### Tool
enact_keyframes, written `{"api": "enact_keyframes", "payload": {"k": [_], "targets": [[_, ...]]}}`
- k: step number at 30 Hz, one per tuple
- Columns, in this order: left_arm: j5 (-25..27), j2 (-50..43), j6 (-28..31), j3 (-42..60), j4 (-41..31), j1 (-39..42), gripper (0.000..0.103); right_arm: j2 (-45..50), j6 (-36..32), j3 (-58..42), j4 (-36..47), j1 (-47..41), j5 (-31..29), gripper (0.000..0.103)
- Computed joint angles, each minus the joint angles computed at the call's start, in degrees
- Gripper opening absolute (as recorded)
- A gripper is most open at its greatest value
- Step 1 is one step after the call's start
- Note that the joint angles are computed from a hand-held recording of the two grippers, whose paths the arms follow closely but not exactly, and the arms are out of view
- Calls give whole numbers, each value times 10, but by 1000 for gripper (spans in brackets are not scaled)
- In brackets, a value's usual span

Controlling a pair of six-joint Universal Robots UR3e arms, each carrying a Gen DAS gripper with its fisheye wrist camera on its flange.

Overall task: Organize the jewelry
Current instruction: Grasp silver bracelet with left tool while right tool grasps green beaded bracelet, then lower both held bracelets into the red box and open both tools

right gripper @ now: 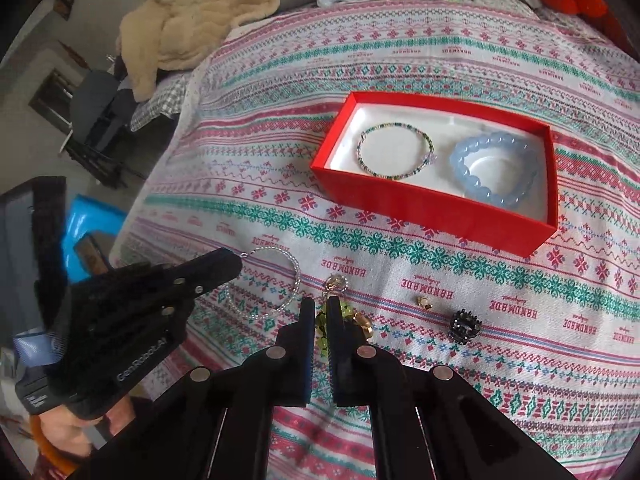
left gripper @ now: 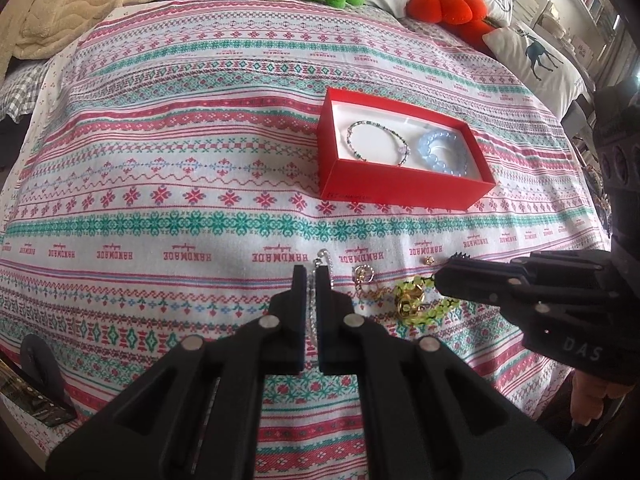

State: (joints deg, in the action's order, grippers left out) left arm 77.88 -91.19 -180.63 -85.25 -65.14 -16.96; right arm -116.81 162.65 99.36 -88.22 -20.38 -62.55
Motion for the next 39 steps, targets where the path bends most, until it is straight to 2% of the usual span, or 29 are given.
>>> {"api": "enact_keyframes", "payload": {"k": [11,18,34,39], "targets": [[-9,-5,-7,30,8,-6,5,-38,-40,-38,57,-65,47,6],[-32,-22,-29,65,27,-4,5,-42,-58,-68,77,-124,76,5],[-99,-152,-105,205,91,-38,5,-32,-45,-87,24,-211,127,6],[-155,-204,-139,240,125,-41,5,-34,-41,-80,-1,-232,136,6]]}}
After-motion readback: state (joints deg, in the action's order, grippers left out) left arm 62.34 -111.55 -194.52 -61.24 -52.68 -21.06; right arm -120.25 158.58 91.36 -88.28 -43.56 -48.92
